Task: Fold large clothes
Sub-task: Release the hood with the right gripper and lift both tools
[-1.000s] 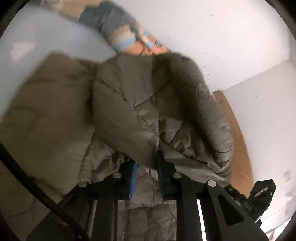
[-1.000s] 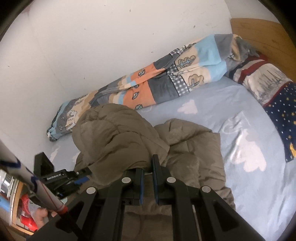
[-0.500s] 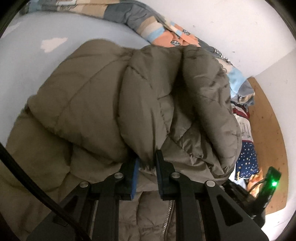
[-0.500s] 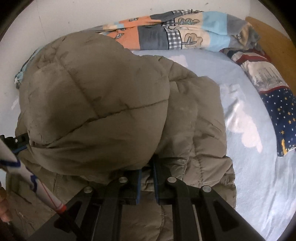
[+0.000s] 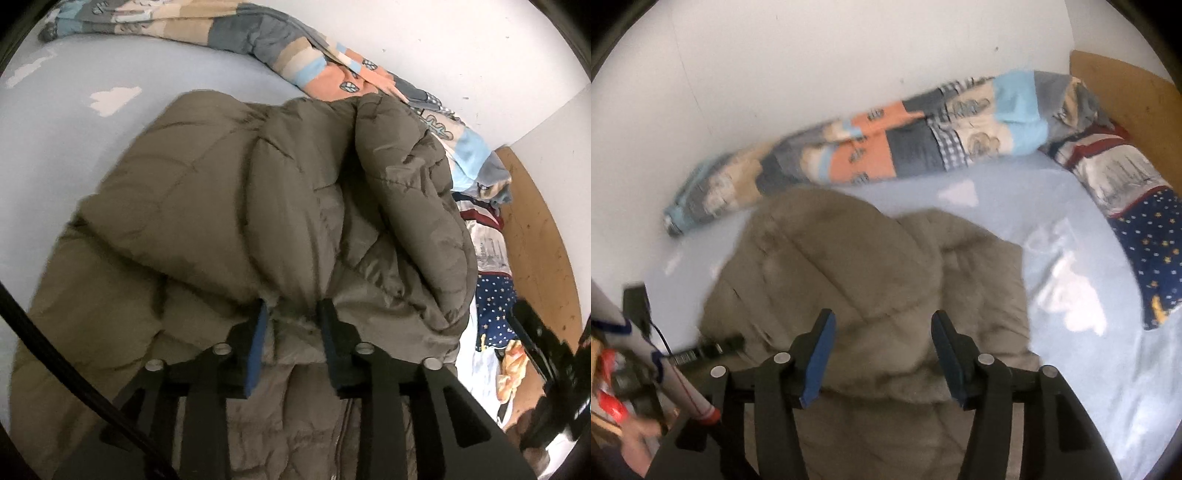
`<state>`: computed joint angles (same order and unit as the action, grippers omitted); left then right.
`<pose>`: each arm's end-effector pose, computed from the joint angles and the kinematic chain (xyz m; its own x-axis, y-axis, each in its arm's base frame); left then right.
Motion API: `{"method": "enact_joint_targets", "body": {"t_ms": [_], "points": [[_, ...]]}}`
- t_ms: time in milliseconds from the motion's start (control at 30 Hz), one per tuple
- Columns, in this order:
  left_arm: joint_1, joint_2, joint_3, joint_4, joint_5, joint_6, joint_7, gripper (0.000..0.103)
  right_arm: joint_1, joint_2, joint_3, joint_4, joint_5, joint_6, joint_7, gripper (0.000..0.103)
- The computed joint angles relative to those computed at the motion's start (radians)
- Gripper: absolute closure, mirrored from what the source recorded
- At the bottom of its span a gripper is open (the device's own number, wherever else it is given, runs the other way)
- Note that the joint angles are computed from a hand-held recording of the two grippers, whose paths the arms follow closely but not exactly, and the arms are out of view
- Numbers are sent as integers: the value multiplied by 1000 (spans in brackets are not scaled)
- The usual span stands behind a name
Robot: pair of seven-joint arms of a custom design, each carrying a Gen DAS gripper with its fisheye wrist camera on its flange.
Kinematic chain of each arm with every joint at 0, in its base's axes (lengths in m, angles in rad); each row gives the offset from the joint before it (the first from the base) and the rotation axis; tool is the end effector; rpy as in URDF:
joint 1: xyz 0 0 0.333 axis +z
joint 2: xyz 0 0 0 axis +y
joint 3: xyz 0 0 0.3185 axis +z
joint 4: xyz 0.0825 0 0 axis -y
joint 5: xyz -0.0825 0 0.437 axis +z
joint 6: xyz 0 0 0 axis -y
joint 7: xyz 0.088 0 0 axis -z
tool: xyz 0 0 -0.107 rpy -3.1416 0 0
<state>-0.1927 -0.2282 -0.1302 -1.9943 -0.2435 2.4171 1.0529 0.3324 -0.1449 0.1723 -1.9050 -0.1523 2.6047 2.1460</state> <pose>0.5556 -0.1942 0.6251 0.1700 -0.8653 0.4716 -0.8279 -0.3850 -0.4079 0.5374 0.3083 0.6519 0.1420 -0.9569 -0.2533 -0.6998 0.0840 -0.7094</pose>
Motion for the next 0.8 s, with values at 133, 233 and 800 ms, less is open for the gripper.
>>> {"method": "enact_joint_targets", "body": {"t_ms": [133,233,800], "points": [[52,-82,-49,-53,226,65,-157,71,17,82,-2,63,29,31,4,45],[68,-69,-68,-28,366,136,-175,58,39,118,-8,87,12,56,23,45],[5,217,-84,229,502,65,-68,44,48,211,-58,141,69,46,-5,45]]}}
